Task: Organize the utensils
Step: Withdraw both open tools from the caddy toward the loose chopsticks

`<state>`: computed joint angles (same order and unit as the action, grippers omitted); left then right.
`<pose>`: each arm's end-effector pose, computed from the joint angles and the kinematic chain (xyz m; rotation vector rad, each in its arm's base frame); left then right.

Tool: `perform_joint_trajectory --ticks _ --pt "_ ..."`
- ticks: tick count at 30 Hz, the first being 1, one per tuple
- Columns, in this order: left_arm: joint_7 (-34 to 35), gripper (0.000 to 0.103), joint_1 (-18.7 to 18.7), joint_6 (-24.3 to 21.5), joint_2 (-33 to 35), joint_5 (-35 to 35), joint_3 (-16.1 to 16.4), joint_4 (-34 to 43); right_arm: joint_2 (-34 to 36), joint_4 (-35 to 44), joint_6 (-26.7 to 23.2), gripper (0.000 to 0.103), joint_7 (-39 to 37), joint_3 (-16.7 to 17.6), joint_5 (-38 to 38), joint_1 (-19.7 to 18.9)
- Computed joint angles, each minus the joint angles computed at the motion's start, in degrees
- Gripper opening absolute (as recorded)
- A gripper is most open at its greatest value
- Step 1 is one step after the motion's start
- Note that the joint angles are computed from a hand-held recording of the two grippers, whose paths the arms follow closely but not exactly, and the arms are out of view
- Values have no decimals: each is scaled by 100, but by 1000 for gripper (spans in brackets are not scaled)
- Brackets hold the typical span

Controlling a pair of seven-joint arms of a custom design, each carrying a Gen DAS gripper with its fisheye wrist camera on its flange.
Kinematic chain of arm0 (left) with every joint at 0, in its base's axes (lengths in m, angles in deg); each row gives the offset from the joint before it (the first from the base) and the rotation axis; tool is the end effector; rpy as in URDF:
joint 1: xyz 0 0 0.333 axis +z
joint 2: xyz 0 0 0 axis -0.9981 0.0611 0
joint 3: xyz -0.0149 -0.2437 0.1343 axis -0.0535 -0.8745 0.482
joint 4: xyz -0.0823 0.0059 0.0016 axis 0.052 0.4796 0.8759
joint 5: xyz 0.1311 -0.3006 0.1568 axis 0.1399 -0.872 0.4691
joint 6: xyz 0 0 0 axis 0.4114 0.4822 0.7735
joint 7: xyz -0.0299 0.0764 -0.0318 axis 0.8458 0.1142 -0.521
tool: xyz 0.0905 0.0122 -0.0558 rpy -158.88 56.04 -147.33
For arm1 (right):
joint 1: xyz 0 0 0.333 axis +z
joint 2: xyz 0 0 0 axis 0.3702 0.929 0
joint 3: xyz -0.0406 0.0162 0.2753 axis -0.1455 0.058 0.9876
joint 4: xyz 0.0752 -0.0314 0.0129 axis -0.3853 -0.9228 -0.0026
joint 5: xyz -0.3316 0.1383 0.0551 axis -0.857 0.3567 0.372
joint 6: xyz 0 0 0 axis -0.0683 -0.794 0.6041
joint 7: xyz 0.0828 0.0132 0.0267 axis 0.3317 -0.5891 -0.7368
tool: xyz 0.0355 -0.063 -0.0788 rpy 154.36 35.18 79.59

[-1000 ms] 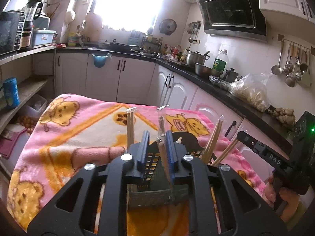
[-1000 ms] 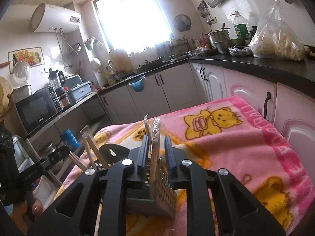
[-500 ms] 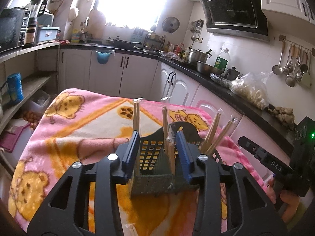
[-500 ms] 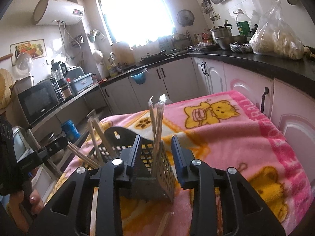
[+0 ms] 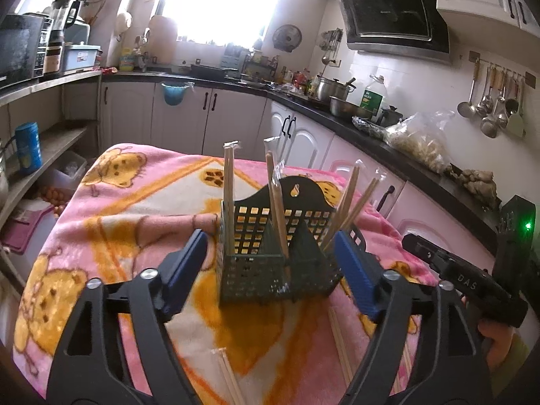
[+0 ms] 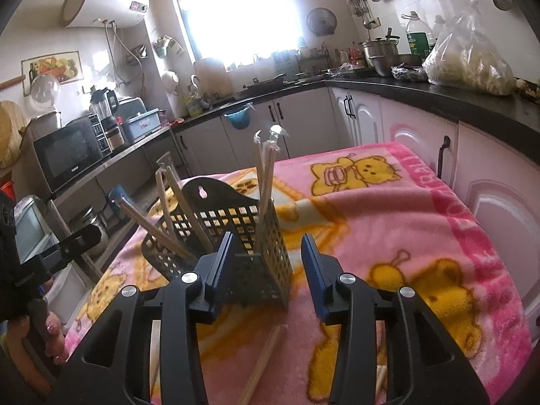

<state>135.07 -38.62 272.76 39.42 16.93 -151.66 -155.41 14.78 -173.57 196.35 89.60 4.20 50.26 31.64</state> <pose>0.4583 -0.1434 0.4579 -1.7614 1.3814 -1.1282 0.5660 0.0925 0.4277 -1.6974 1.1640 -0.3429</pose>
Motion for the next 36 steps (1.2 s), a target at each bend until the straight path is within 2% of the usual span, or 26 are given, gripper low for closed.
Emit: perform_joint_trajectory --ticks 5,8,12,15,22,36 --pt "-58 78 -385 54 -84 -61 258 -228 -187 -287 -43 40 -57 -44 -13 -23" --pt "-48 84 -650 86 -121 -136 411 -379 -305 -470 -67 40 -50 -76 -85 -12" --pt "-7 84 -868 63 -163 -241 503 -523 -470 -706 -125 41 -61 -119 -131 7" --pt "9 88 -985 27 -145 -257 558 -577 -597 -880 -205 46 -30 -149 -185 33" --pt "-12 91 -1155 -26 -205 -249 591 -753 -866 -1287 -186 51 -106 -177 -312 159" --pt "-375 91 -1266 -208 -379 123 557 -1019 -1142 -1803 -144 52 -270 -286 -459 263"
